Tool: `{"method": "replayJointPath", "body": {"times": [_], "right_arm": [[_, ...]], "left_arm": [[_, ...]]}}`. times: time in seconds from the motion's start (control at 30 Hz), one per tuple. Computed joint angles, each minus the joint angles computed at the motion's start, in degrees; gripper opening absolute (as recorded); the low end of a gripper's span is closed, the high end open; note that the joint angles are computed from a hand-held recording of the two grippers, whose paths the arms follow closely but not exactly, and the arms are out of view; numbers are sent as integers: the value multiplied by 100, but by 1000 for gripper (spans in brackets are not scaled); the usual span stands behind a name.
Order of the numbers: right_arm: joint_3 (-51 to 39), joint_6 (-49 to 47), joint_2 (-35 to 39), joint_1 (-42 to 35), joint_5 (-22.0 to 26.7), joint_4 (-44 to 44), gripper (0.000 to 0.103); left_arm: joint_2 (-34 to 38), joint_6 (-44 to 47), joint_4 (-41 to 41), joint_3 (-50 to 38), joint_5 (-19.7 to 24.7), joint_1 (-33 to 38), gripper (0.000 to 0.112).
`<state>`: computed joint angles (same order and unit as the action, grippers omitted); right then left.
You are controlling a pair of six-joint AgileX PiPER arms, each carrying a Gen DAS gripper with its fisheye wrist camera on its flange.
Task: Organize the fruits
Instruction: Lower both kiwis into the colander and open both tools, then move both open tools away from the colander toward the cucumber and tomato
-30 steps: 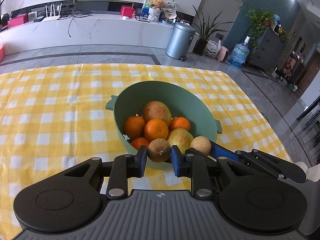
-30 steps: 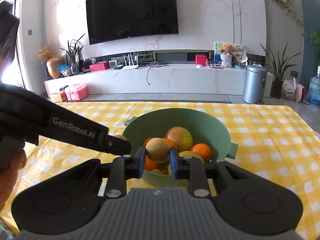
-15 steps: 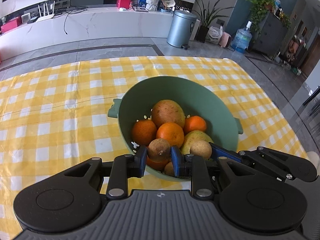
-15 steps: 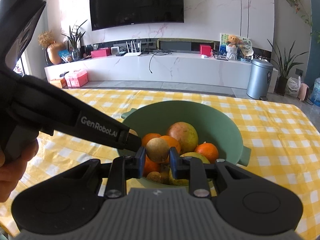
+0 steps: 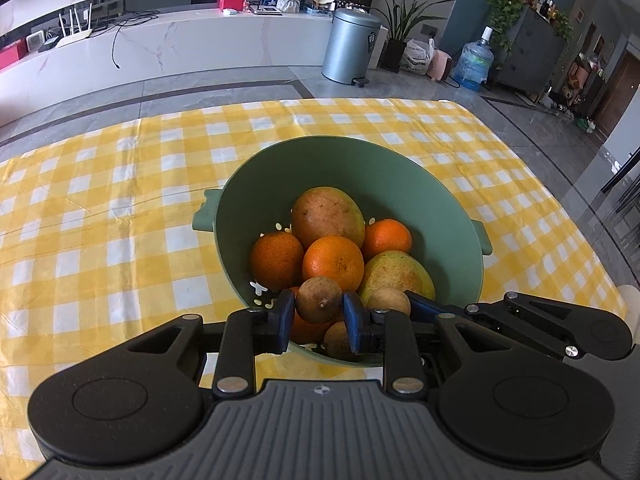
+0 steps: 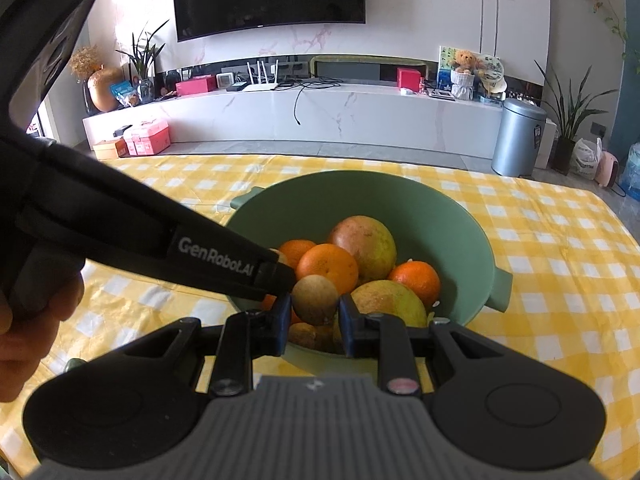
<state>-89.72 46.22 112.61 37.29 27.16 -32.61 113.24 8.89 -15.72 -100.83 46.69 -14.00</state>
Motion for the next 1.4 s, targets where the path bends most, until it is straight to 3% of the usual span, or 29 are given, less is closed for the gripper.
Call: {"method": "replayJointPath", "body": {"times": [0.2, 0.27, 0.53, 0.73, 0.87, 1.2, 1.4], "right_arm": [[-68, -79, 17, -47, 66, 168, 23], [-69, -49, -1, -45, 84, 141, 37], [158, 657, -279, 74, 127, -694, 49], [627, 1617, -662, 325, 200, -1760, 56], [1024, 2162, -982, 568, 282, -2394, 62], [1660, 2575, -1540, 940, 312, -2496, 63], [1967, 2573, -1744, 1207, 350, -2280, 64]], "left_arm": [[-118, -109, 76, 166, -205, -22, 50], [-195, -68, -83, 237, -257, 21, 57], [-902, -388, 192, 829, -656, -73, 58], [-1497, -1015, 888, 1292, -737, -243, 60], [-1818, -1241, 1060, 1506, -527, -259, 61], [-2465, -1420, 1206, 2037, 163, -131, 66], [-2848, -1578, 1150, 2577, 282, 43, 66]]}}
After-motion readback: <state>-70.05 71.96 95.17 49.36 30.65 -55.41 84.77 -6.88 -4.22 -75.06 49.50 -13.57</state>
